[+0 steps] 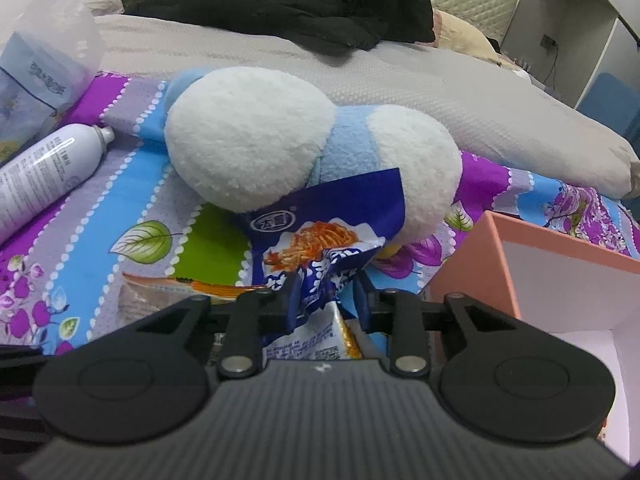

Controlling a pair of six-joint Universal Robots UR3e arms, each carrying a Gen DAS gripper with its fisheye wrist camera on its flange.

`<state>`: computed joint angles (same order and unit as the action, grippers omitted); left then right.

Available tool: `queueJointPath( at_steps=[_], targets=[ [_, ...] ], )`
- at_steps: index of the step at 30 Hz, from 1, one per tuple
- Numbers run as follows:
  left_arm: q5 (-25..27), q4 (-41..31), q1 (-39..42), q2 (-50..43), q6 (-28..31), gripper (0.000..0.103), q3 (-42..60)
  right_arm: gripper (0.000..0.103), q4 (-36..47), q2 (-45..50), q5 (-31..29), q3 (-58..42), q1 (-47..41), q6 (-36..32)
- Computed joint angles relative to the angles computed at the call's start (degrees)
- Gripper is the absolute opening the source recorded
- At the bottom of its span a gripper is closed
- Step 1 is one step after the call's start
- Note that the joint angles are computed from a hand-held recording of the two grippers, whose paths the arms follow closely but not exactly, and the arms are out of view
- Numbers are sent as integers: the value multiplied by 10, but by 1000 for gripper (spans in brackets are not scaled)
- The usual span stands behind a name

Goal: Organize snacks
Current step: 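Grasp orange packet with left tool while right tool grasps blue-labelled bag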

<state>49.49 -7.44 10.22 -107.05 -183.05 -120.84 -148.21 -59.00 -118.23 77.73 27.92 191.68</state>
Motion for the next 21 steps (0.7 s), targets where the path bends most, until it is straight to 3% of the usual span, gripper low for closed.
queueJointPath(
  at_steps=[2, 13, 17, 21],
  targets=[
    [-2, -5, 5, 14, -5, 17, -11, 24, 4, -11, -5, 7, 5, 3],
    [4, -101, 60, 211, 21, 10, -136, 18, 42, -101, 5, 62, 44, 42],
    [2, -207, 98, 336, 51, 10, -179, 17, 69, -144, 16, 85, 55, 79],
    [-3, -363, 147, 478, 105, 10, -202, 17, 86, -180, 18, 109, 73, 102]
  ],
)
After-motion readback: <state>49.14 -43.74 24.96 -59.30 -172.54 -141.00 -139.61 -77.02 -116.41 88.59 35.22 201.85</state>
